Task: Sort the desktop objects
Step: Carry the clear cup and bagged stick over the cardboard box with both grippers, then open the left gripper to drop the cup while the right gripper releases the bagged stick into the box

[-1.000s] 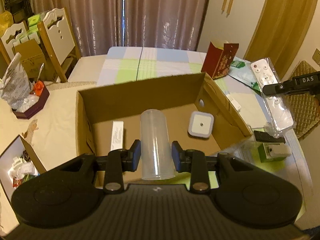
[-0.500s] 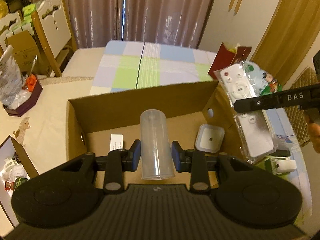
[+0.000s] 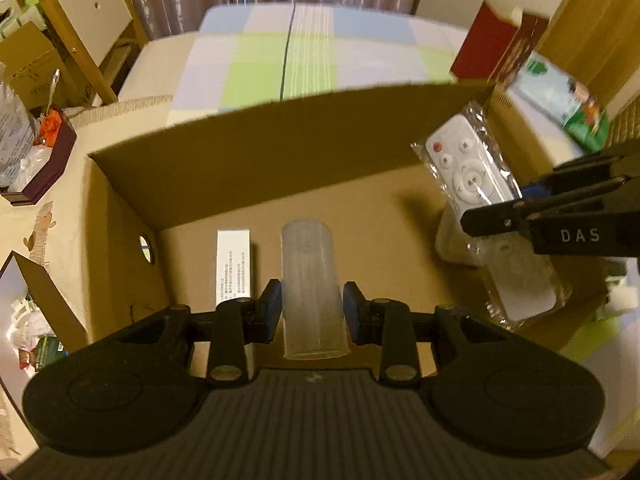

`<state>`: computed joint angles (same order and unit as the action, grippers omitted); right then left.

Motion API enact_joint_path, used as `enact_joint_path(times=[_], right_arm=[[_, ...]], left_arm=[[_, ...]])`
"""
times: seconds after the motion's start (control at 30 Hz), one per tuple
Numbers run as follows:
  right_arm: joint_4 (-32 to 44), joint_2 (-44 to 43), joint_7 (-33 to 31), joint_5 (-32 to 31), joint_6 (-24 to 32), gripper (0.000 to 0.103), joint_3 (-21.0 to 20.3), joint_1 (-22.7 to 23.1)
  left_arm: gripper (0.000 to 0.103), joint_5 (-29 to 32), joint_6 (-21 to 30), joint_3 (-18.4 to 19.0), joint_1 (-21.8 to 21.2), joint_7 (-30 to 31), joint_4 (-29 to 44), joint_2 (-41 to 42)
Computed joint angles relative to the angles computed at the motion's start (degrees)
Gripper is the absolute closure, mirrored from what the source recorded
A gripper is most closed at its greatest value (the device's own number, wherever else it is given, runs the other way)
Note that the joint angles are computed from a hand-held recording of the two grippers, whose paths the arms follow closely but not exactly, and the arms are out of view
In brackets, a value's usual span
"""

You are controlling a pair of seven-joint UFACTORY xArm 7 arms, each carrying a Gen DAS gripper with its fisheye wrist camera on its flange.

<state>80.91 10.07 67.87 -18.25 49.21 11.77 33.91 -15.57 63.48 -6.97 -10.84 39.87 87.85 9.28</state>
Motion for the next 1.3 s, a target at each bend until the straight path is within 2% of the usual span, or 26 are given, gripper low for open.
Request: enact_joint_path(times=[0.33,0.37,0.47,0.7,0.97,1.3], right_arm=[[-0.13,1.53,-1.61,2.51,-0.15,0.088,-0.24,-0.06],[-0.32,1.46,-1.58,2.65,-0.37,0.088,-0.27,-0.1],[0.03,1.68,-1.66,2.94,-0.25,0.088,-0.3,-0.12],[1.62,3.04,-2.33,4.26,0.91,0.088,-0.43,-0.06],[3.09,3.99,-3.22,5.5,2.94,0.087,-0.6,0.12],[0.07,1.02,-2.6,6.38,2.15,0.087,-0.14,-0.26]], left_arm=[[0.074,6.48,2.99,-0.08,-1.79,-4.82,4.52,5.71],[0.072,6.69,3.03,-0.06,-1.82,-5.32,4.6,5.93],[0.054,6.54,2.86,-0.09,-1.59,-5.99,4.35,5.86],[0.047,4.93,3.3,-0.15,-0.71,-5.67,4.29,4.83],[0.046,3.07,3.54,0.02,0.15,-5.03,4.33,3.73],[0.044,1.32,2.98,0.27,0.96,-4.02,2.86,2.05]])
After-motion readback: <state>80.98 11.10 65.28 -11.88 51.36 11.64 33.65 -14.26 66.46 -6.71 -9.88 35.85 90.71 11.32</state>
